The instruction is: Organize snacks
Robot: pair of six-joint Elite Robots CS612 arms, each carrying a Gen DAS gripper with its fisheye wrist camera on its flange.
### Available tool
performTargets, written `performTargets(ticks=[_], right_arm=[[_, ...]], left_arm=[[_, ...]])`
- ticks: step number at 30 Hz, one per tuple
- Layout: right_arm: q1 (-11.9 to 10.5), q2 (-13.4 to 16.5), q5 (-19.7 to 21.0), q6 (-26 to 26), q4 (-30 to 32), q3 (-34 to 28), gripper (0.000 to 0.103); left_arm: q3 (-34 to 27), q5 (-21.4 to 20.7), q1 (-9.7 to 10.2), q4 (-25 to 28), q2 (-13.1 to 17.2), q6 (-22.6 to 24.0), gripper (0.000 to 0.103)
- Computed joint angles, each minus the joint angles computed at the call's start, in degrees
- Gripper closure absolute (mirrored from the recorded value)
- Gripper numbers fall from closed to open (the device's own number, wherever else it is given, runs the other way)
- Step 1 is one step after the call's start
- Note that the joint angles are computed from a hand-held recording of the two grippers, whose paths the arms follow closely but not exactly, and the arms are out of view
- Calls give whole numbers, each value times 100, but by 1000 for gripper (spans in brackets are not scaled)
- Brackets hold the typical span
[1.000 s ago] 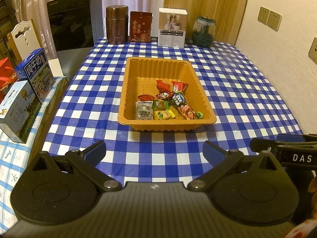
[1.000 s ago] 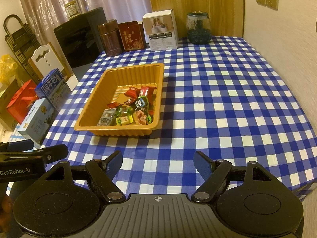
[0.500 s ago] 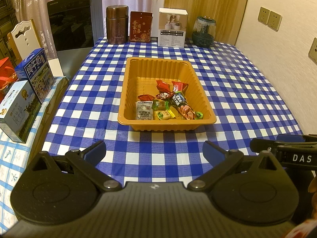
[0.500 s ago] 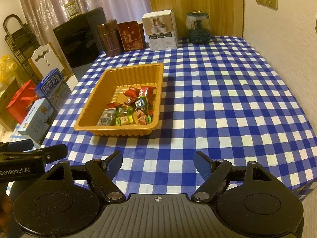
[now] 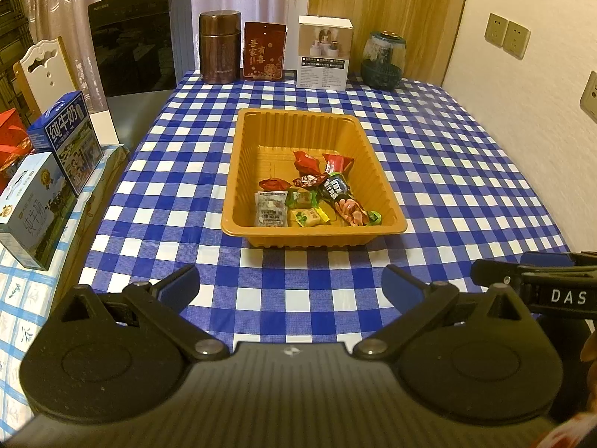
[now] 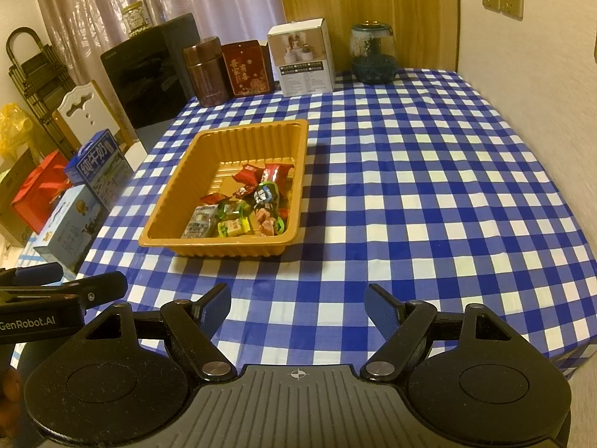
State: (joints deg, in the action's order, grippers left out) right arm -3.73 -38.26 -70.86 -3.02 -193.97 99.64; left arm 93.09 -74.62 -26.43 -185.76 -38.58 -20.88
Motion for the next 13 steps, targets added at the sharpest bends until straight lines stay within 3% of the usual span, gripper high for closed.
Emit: performTargets(ticks=[13], right_arm=[[-3, 8, 0, 6, -2, -15, 25]], left_arm=[[-20, 20, -1, -122, 25, 26, 0]])
